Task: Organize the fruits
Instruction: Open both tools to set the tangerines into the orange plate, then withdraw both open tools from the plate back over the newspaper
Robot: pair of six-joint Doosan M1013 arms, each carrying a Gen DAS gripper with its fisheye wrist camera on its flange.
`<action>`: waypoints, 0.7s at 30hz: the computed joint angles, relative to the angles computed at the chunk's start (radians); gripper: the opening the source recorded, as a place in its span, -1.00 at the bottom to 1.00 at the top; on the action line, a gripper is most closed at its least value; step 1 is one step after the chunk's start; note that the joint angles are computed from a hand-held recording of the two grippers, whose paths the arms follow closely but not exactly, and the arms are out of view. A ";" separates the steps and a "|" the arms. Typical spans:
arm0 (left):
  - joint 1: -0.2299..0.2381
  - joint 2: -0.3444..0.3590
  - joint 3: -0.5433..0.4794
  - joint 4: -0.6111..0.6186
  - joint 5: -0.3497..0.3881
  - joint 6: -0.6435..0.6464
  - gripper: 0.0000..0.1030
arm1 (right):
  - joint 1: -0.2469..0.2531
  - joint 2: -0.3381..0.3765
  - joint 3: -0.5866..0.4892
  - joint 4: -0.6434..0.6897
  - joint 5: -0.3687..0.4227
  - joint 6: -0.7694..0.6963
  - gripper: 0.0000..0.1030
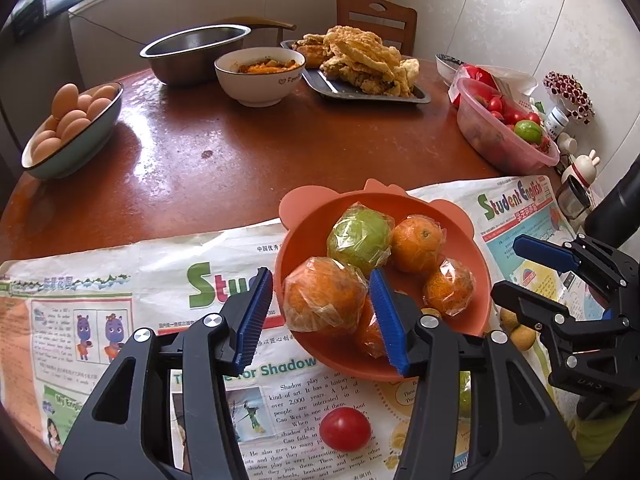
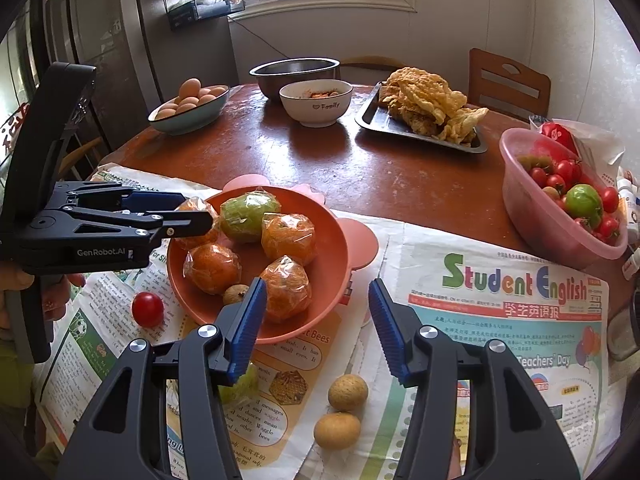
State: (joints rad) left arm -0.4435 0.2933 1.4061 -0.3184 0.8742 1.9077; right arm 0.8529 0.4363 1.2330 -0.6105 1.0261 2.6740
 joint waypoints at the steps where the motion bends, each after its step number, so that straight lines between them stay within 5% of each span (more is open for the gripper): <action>1: 0.001 -0.002 0.001 -0.003 -0.002 0.001 -0.17 | 0.001 -0.001 0.000 -0.003 0.001 0.002 0.03; 10: 0.003 -0.021 0.014 0.010 -0.020 -0.010 0.02 | 0.008 -0.001 -0.009 -0.018 0.011 0.006 0.18; 21: 0.001 -0.043 0.032 0.041 -0.034 -0.030 0.33 | 0.016 -0.010 -0.004 -0.048 0.045 0.049 0.60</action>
State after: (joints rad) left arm -0.4429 0.2503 1.4383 -0.2774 0.8403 1.8779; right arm 0.8690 0.4267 1.2286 -0.6588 1.0707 2.7232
